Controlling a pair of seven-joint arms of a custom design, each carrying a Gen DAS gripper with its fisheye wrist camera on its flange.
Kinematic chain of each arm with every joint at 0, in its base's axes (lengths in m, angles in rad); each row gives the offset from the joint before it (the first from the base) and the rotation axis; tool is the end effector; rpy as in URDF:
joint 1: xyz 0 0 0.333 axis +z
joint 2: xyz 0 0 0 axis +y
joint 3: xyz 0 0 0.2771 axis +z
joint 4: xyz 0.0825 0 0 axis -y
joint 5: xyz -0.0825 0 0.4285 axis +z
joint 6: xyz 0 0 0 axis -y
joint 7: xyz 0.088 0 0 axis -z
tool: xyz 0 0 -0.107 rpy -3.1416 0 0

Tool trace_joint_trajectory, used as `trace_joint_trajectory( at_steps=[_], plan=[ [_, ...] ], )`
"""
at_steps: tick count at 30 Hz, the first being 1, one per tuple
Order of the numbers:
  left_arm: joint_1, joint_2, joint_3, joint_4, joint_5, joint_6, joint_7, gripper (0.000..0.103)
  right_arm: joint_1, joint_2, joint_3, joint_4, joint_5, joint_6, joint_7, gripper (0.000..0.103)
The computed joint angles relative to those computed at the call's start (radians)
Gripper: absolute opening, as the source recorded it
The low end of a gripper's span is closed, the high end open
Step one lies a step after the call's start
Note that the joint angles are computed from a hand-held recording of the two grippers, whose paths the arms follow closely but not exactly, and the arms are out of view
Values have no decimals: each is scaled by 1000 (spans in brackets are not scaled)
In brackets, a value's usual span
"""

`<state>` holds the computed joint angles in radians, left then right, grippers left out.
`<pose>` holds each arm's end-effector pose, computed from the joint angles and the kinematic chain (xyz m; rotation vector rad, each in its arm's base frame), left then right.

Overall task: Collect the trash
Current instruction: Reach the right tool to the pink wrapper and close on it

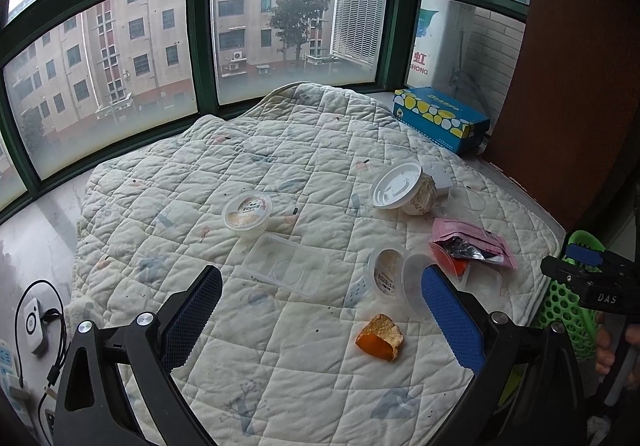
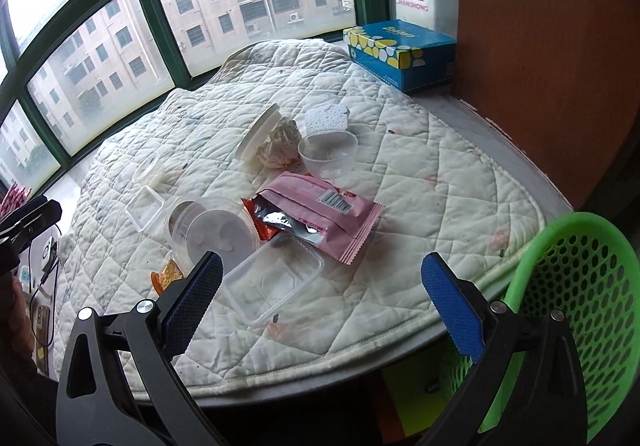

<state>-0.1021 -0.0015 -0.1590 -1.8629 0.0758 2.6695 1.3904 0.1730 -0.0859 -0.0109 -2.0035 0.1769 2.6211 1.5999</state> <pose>0.6316 -0.1712 0.5561 -1.6605 1.8986 -0.8678 0.6181 0.0968 0.5231 -1.7613 1.7414 -0.4385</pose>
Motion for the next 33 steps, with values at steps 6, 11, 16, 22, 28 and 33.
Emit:
trace_joint_trajectory(
  at_steps=[6,11,16,22,28,33],
  plan=[
    [-2,43,-1,33,-133,1,119,96,-26,154,1,171,126,-97,-184,97],
    [-1,80,-5,67,-245,-17,210,96,-87,291,36,341,214,-199,-298,96],
    [-3,113,-11,96,-303,-30,289,95,-130,417,71,498,251,-311,-363,96],
    [-7,173,-22,158,-352,-102,364,81,-154,524,98,619,242,-396,-401,96],
    [-12,228,-35,213,-392,-162,416,73,-172,564,115,661,260,-441,-425,86],
    [-17,291,-48,282,-420,-210,453,63,-178,534,118,627,281,-434,-440,69]
  ],
)
